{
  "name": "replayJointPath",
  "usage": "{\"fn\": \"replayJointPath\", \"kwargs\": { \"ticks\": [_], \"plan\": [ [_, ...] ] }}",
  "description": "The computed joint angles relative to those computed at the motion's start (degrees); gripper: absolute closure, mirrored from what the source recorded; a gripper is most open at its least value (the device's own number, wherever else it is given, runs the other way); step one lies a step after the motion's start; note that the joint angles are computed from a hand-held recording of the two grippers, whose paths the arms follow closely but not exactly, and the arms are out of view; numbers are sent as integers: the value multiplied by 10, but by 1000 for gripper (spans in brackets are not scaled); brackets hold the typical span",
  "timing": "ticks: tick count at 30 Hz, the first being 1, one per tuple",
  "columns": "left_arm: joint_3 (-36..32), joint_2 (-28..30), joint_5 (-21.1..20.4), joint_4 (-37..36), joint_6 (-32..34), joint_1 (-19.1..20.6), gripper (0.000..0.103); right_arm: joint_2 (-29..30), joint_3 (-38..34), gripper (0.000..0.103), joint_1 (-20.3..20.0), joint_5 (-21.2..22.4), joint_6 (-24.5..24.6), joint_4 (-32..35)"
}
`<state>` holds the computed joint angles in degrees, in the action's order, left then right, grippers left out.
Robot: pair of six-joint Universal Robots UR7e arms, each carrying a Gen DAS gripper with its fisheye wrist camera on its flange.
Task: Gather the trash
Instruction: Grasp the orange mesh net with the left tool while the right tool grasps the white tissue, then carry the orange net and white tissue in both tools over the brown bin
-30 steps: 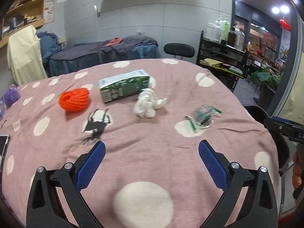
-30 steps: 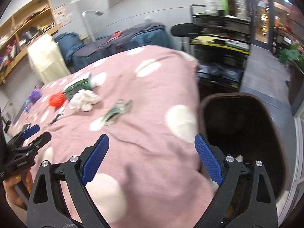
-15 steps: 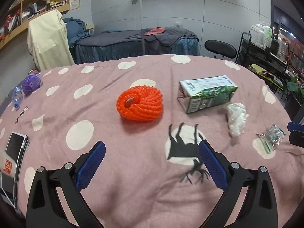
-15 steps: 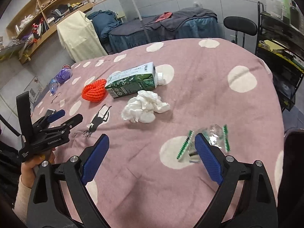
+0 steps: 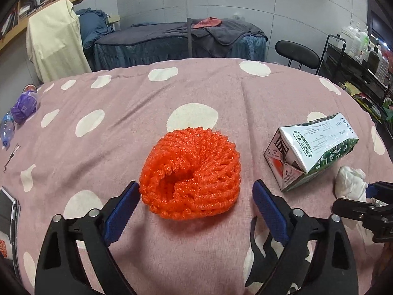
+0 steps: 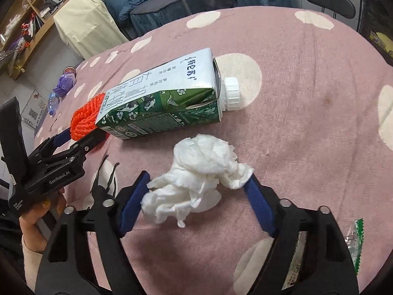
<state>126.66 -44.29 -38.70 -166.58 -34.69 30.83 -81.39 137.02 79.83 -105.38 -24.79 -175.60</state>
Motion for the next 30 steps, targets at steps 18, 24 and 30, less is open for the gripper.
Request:
{"fn": "replayJointPath", "kwargs": {
  "ticks": [18, 24, 30],
  "plan": [
    [83, -42, 6, -70, -65, -77, 72, -128, 80, 74, -22, 50, -44, -23],
    [121, -63, -15, -94, -103, -115, 72, -197, 115, 74, -38, 76, -66, -13],
    [142, -63, -26, -115, -115, -160, 72, -281, 150, 74, -78, 113, -92, 6]
  ]
}}
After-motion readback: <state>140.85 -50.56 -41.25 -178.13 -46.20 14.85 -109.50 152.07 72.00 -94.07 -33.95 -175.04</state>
